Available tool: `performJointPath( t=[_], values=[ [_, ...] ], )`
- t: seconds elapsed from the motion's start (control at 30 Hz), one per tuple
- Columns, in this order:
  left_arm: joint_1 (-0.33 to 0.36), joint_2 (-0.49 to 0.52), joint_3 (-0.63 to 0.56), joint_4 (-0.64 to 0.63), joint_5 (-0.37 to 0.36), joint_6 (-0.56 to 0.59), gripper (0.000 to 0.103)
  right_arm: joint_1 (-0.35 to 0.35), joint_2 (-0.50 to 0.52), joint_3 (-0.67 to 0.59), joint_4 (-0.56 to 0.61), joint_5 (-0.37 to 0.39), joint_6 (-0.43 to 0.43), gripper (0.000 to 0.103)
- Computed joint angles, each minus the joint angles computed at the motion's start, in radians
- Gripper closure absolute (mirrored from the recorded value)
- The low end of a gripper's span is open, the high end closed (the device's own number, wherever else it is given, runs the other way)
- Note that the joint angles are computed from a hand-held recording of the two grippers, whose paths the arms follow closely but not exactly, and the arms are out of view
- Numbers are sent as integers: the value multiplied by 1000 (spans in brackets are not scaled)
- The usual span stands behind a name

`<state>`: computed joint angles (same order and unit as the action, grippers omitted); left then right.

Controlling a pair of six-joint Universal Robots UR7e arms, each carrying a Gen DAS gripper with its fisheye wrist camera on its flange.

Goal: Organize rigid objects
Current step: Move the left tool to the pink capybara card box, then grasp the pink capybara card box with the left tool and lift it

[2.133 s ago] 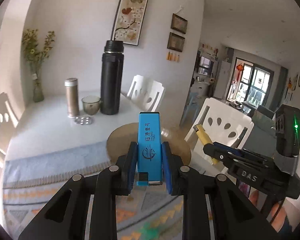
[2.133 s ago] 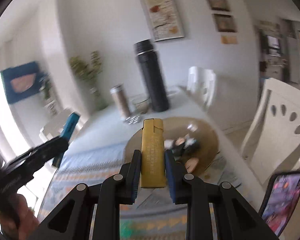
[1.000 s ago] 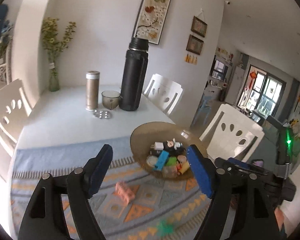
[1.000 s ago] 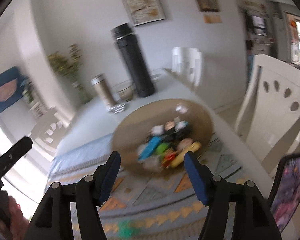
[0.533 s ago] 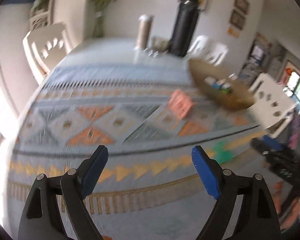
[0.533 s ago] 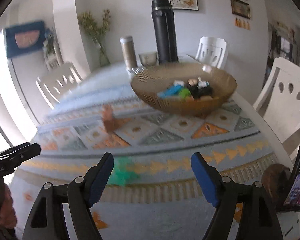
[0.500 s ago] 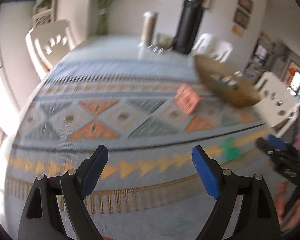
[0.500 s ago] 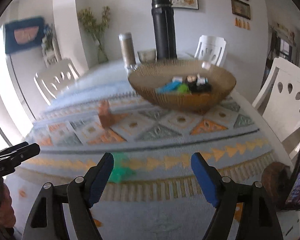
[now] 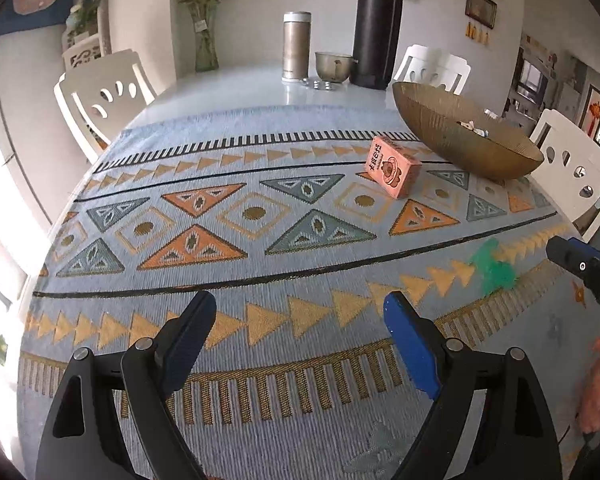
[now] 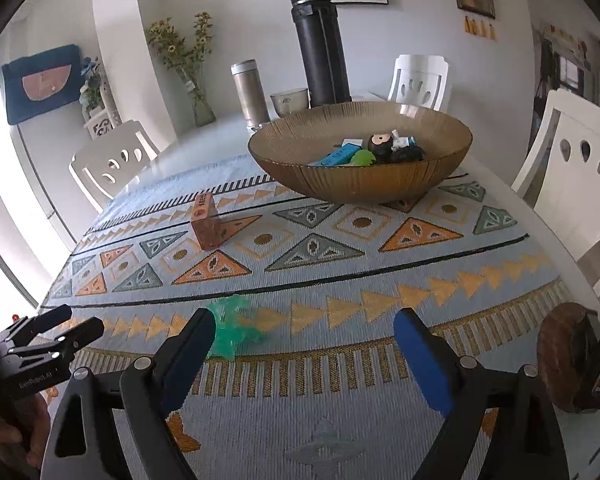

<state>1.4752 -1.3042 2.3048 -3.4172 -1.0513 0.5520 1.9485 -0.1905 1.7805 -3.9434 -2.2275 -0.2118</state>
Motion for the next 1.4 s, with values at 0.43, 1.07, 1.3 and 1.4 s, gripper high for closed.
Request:
performJointPath(
  t=[0.43,1.07,1.3,1.4],
  values=[
    [-50,155,-313,294,-51,-192,20,-24,-22,35,-30,46,51,13],
    [-120,354,-422,329,38,-182,21,-111,-81,123,-55,220,189,13],
    [-110,365,-434,316,50,-133,59,-52,-54,65,53,185,36,13],
    [-97,321,-400,313,41,-113,61,-26,-38,22,146,137,-4,13]
  ],
)
